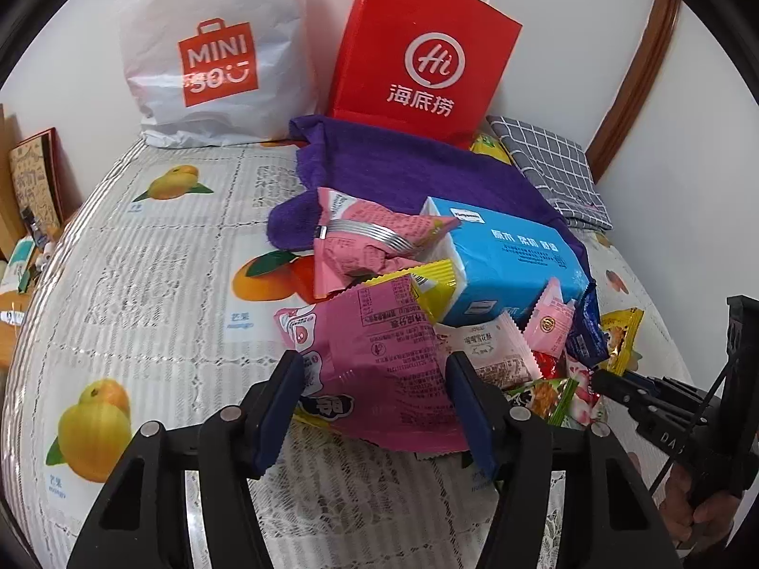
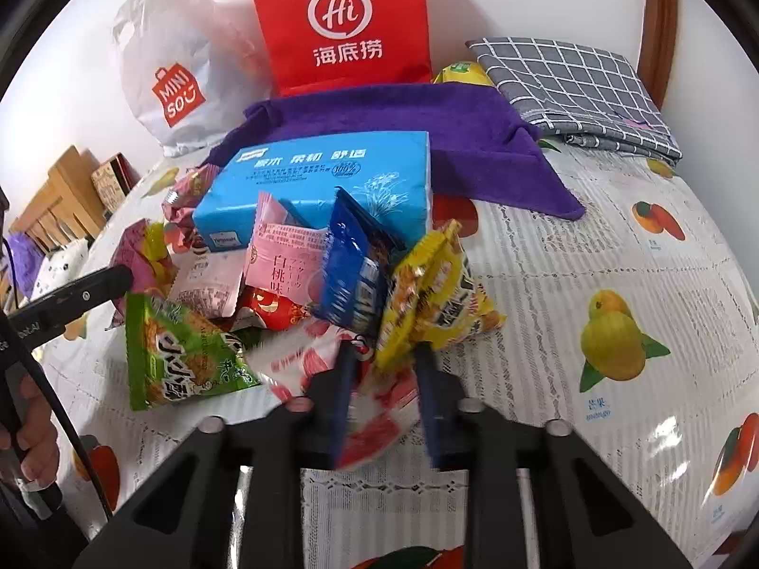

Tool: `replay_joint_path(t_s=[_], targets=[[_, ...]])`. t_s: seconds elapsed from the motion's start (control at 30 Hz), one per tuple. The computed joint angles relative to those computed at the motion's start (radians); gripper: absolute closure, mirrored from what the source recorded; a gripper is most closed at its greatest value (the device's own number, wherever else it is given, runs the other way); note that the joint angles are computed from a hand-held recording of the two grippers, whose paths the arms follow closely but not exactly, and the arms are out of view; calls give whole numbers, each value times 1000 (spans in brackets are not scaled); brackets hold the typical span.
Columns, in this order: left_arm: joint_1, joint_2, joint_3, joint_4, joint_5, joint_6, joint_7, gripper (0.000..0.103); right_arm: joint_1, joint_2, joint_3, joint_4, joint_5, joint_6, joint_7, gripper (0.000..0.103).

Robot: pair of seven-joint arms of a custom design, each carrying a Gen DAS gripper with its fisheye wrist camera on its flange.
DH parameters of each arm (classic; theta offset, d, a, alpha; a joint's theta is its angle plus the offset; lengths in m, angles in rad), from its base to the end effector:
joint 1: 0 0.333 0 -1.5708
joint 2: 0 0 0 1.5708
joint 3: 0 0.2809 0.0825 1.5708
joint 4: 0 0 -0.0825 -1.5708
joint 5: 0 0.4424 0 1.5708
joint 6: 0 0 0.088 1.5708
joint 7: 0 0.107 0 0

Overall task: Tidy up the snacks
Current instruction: 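Grasp the pink snack bag with left tool while right tool grasps yellow triangular snack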

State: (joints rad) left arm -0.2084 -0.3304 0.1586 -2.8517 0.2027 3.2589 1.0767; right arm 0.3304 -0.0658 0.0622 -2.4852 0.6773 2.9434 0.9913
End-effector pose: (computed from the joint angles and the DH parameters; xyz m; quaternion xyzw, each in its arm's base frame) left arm 0.4444 -0.0482 0.2916 -0.7356 0.5743 -0.3131 0.1762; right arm 0.5120 0.1675 0.2833 -0.7831 0.5528 -0.0956 0.2684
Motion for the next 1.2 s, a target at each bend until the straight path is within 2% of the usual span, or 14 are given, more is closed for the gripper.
replay_joint_path(t_s=[0.13, 0.33, 0.37, 0.43, 0.47, 0.5, 0.6, 0.8, 0.87, 0.9, 0.93, 0.97, 1.0, 1.2], targets=[[42, -32, -42, -20, -1, -6, -11, 52, -2, -18, -10, -11, 30, -10, -36, 88], [93, -69, -103, -42, -12, -32, -32, 54, -6, -43, -35, -22, 82, -39, -100, 88], [109, -72, -121, -43, -13, -39, -38, 54, -5, -47, -40, -23, 104, -38, -122, 84], [131, -76, -150, -43, -14, -54, -46, 54, -4, -45, -45, -18, 137, -29, -147, 68], [145, -77, -168, -41, -13, -61, -52, 53, 3, -41, -50, -12, 185, -16, -185, 55], [167, -79, -195, -38, -10, -78, -60, 52, 13, -36, -54, -5, 243, -2, -234, 49], [200, -81, -235, -35, 1, -98, -77, 47, 4, 10, -39, 31, 249, 14, -246, 47], [133, -38, -153, 0, -35, -131, -43, 32, -38, 122, -1, 110, 139, 15, -157, 47], [58, -14, -77, 11, -100, -109, 12, 32, -51, 143, 7, 122, 95, 10, -120, 47], [45, -3, -62, 20, -95, -109, 3, 32, -58, 153, 7, 128, 67, -2, -96, 49], [62, 10, -82, 30, -101, -108, -4, 31, -66, 156, 19, 126, 88, 21, -117, 52], [75, 20, -98, 37, -104, -105, -9, 31, -77, 156, 31, 126, 119, 30, -147, 61], [83, 26, -107, 42, -106, -104, -10, 31, -92, 154, 37, 133, 157, 2, -183, 64], [261, 21, -305, 56, -11, -124, -110, 39, -112, 111, 40, 113, 325, -13, -344, 66]])
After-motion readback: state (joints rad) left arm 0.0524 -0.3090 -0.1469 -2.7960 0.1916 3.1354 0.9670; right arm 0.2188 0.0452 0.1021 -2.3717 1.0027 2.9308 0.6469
